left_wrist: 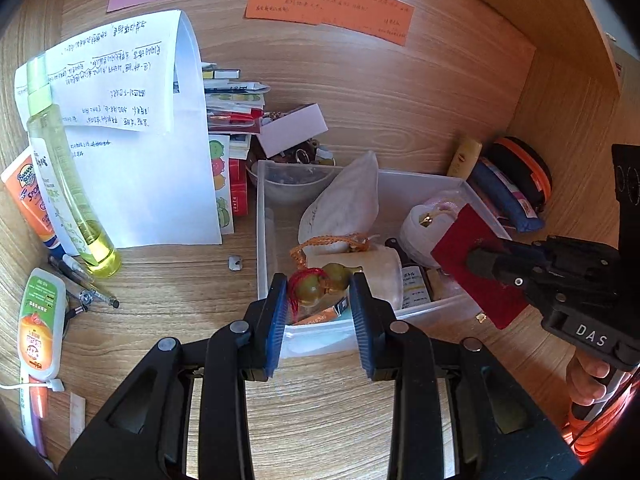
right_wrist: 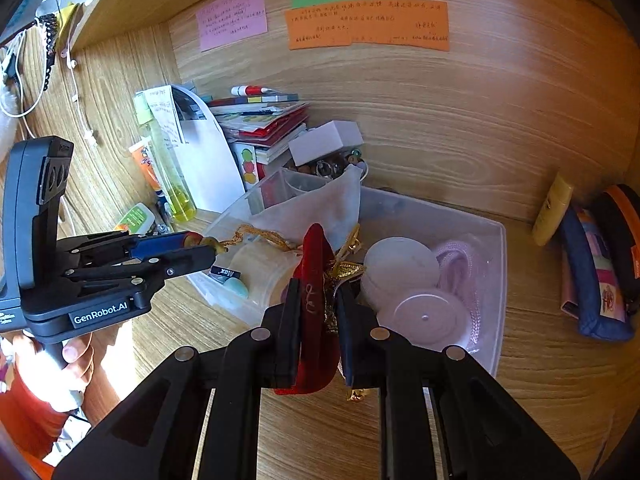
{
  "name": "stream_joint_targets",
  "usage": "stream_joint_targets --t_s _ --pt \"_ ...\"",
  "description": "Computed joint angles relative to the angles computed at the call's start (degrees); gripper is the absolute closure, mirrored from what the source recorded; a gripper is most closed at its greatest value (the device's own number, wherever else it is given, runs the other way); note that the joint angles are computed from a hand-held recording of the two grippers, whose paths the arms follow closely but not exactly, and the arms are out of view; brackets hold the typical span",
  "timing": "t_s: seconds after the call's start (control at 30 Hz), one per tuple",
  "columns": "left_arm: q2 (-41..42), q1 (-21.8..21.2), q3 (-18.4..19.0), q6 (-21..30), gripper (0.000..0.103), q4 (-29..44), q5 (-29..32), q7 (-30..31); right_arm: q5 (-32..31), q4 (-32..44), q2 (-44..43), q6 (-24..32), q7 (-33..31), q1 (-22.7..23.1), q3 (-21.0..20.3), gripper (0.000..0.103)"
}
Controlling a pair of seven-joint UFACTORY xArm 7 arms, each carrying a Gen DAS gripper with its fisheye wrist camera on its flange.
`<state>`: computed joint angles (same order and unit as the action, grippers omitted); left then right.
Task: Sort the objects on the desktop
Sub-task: 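Lift the gold beads into the box with the left gripper while the right gripper lowers the red pouch inside, then open both grippers to release the red pouch and gold beads in the box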
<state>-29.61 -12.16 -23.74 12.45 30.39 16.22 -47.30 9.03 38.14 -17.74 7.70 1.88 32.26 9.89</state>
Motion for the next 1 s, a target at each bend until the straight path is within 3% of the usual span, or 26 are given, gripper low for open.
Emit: stream_joint_targets --t_s 0.33,0.53,1.0 --pt "3.81 0.26 1.09 -2.56 0.072 0.92 0.31 2.02 -7.35 4.32 5.49 0.96 4.91 -5.17 4.23 0.089" --pt "3.75 2.73 -1.25 -2.84 0.072 1.02 2.62 0.68 -14.98 6.17 8.16 1.17 11.15 -8.44 6.76 0.089" --pt "3.72 1.65 -0.78 -2.12 0.072 1.19 3.55 1.0 -22.56 7.71 9.6 4.0 17.61 -8.92 6.46 0.085"
